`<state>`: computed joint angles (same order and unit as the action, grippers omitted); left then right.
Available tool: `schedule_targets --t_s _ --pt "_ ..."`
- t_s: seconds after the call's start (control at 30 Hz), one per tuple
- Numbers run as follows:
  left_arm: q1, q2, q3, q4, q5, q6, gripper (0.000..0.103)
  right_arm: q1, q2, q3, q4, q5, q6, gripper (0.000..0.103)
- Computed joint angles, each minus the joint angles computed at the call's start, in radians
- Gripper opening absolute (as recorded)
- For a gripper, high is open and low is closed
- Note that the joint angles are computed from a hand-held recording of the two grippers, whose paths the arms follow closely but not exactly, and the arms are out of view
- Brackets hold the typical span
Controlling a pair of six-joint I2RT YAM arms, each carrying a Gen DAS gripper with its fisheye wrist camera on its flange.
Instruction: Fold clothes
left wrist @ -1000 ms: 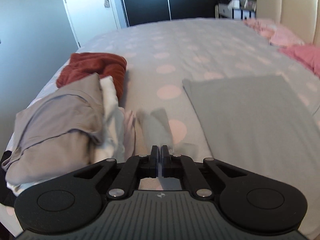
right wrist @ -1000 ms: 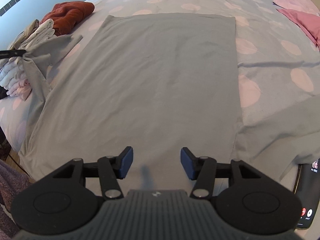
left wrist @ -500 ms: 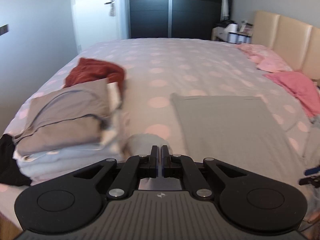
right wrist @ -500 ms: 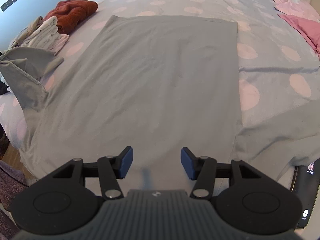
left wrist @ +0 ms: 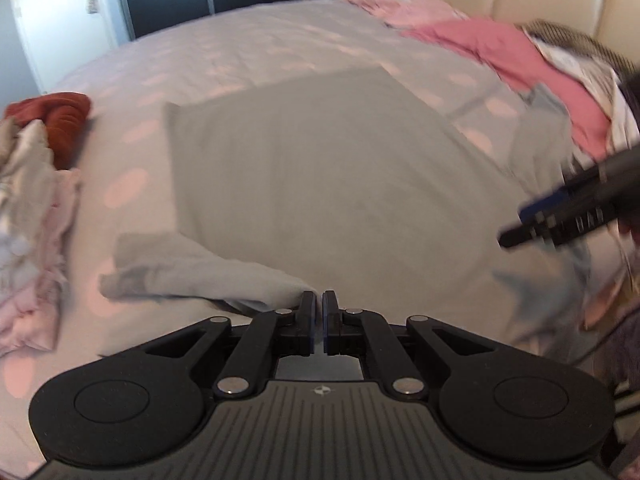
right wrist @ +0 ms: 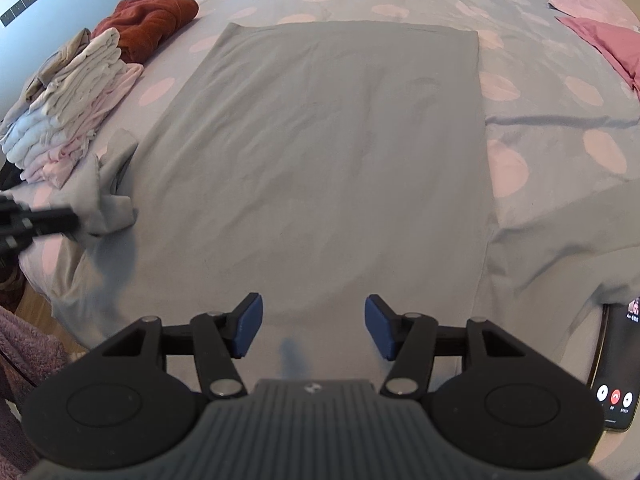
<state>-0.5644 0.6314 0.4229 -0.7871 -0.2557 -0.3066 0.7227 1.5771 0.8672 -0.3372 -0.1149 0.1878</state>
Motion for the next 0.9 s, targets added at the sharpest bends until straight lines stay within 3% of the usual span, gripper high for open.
schedule_targets --t_s 0.03,0.1,0.23,0.3,0.43,0.53,0.8,0.9 --pt "-0.022 0.013 -0.013 0.006 -0.004 -0.009 0.002 0.001 0.003 0.0 0.001 -0.003 0.0 0.06" --pt "-0.066 0.043 -0.037 0.021 -0.009 -0.026 0.016 0.005 0.008 0.002 0.003 -0.005 0.0 0.06" --pt "0.0 -0.074 -0.007 -0.085 0.033 -0.016 0.038 0.017 0.013 0.013 0.001 -0.002 -0.002 0.061" --pt "0.113 -0.118 0.034 -0.126 0.068 0.041 0.041 0.019 0.018 0.02 -0.001 -0.003 0.001 0.065" --pt "0.455 -0.083 0.086 -0.091 0.209 0.195 0.043 0.032 0.035 0.041 -0.002 0.009 -0.006 0.066" --pt "0.635 0.022 0.091 0.003 0.267 0.251 0.043 0.048 0.05 0.063 -0.007 0.018 -0.013 0.066" --pt "0.877 0.387 0.093 0.236 0.452 0.212 0.043 0.073 0.088 0.11 -0.002 0.03 -0.03 0.066" --pt "0.923 0.483 0.079 0.309 0.488 0.187 0.02 0.071 0.098 0.117 0.003 0.024 -0.037 0.066"
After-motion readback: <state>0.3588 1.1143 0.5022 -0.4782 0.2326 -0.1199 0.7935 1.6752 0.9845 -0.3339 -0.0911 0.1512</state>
